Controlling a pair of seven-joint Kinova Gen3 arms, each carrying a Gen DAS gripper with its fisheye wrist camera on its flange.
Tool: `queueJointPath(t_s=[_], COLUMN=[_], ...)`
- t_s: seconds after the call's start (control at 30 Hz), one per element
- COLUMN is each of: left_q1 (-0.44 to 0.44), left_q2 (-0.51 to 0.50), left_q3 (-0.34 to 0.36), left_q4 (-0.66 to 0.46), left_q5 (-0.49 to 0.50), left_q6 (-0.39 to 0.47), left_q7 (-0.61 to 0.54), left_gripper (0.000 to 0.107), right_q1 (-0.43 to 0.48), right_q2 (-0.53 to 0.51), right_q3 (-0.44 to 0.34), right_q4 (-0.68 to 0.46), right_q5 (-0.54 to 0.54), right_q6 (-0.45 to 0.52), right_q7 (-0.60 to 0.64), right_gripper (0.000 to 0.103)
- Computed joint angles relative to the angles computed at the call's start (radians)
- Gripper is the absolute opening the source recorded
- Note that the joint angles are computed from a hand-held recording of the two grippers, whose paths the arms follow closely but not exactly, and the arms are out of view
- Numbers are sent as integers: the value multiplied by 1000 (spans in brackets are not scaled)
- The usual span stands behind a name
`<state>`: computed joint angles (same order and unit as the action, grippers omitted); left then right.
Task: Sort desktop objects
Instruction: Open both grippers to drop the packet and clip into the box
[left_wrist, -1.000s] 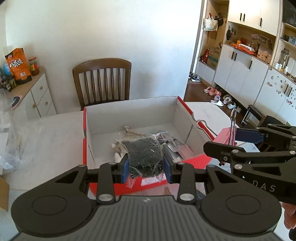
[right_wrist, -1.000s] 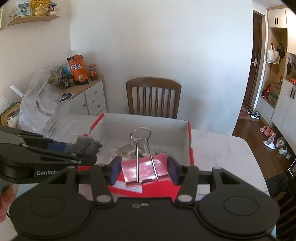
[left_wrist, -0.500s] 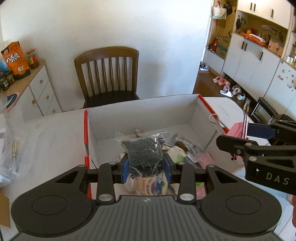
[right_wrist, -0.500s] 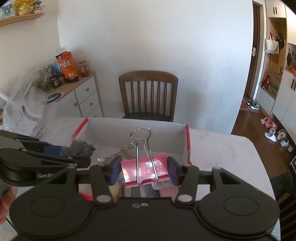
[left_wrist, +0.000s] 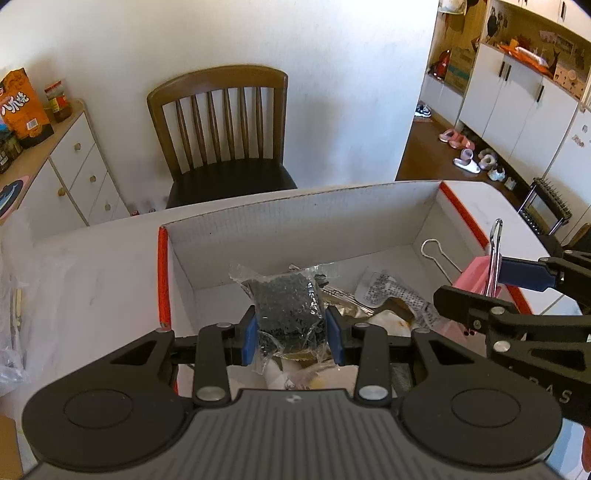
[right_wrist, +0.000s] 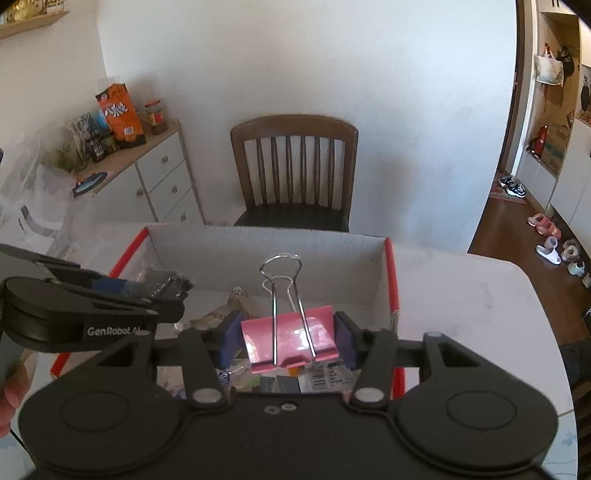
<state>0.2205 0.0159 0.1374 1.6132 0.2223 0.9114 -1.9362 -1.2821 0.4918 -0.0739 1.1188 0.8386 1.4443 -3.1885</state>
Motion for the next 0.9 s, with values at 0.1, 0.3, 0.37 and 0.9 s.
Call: queueJointPath(t_s=[0.1,0.3,0.37,0.9], left_q1=[7,24,27,39], left_q2=[30,87,98,147], left_q3=[6,16,17,17], left_q4=[-12,-38,-42,-61], left_q5=[-23,-68,-72,-108], left_q6=[1,21,29,45], left_q7=[15,7,8,18], left_gripper=[36,36,36,36], right_q1=[23,64,67,77], right_q2=[7,2,7,11], right_q3=[-2,-16,-16,-9], right_q4=[3,40,38,52], right_q5=[-23,-76,-88,-134], right_q6=[-15,-80,-84,-119], right_q7=[10,44,57,94], right_gripper=[52,51,51,52])
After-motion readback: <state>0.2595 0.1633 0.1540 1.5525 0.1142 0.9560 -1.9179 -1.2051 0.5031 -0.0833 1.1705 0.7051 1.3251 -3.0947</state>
